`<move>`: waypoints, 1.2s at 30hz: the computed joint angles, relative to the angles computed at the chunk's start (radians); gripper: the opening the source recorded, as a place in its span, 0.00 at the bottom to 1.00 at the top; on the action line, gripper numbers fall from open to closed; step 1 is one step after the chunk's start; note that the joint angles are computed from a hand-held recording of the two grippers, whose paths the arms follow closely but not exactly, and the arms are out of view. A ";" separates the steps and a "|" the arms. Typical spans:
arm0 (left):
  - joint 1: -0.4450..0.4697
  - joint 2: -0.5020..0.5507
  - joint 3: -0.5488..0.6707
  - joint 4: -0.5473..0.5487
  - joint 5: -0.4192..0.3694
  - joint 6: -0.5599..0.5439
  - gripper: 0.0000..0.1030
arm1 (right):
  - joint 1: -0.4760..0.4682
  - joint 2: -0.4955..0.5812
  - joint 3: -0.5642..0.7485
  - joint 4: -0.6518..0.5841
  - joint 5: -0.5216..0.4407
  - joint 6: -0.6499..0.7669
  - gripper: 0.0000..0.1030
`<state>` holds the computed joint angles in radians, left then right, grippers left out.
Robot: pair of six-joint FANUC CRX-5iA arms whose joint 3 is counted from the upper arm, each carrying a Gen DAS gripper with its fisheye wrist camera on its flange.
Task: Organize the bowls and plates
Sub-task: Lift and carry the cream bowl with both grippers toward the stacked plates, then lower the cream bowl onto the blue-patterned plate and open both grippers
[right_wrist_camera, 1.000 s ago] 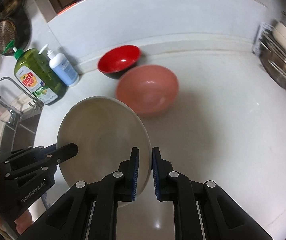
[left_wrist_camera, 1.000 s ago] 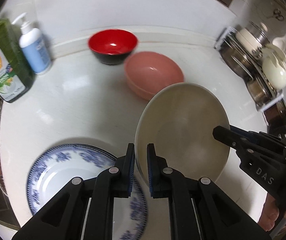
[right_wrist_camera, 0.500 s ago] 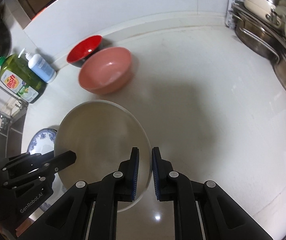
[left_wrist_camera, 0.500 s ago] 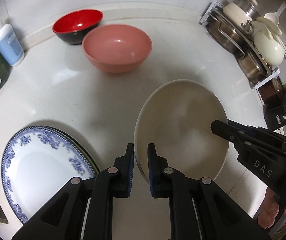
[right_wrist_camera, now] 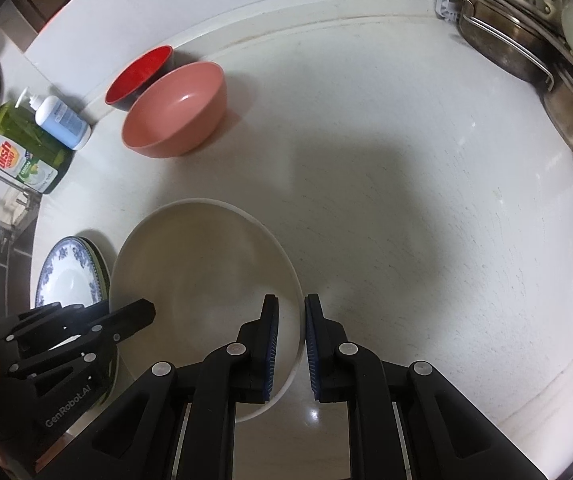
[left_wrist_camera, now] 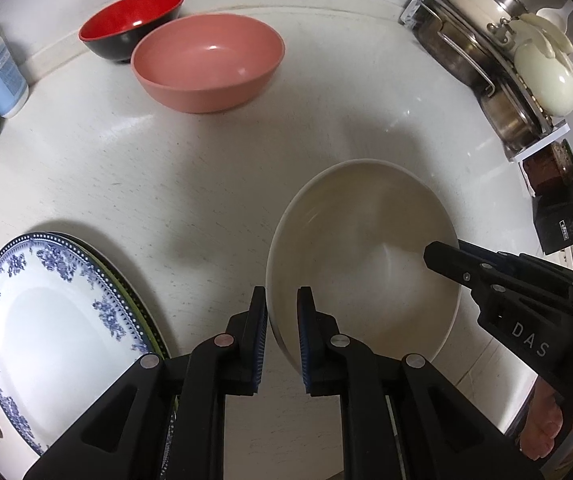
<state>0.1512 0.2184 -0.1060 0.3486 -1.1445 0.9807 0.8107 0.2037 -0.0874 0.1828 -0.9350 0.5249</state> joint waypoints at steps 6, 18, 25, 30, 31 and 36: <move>-0.006 0.005 0.002 -0.009 0.006 0.021 0.14 | -0.013 0.007 0.006 -0.038 -0.004 0.034 0.15; -0.017 0.025 0.013 -0.009 -0.010 0.049 0.16 | -0.019 0.022 0.019 -0.060 -0.010 0.059 0.15; -0.020 0.022 0.009 -0.011 0.003 0.056 0.24 | -0.014 0.022 0.014 -0.046 -0.002 0.052 0.15; -0.017 0.013 0.006 -0.019 0.021 0.061 0.34 | 0.002 0.025 0.010 0.001 -0.027 0.027 0.16; -0.016 0.011 0.005 -0.019 0.024 0.063 0.36 | 0.001 0.024 0.008 -0.001 -0.024 0.029 0.16; -0.010 -0.006 -0.005 -0.006 0.041 0.042 0.44 | 0.007 0.013 -0.004 0.016 -0.015 0.017 0.26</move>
<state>0.1416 0.2124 -0.1112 0.3429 -1.1037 1.0223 0.8176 0.2163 -0.0916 0.1986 -0.9496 0.5420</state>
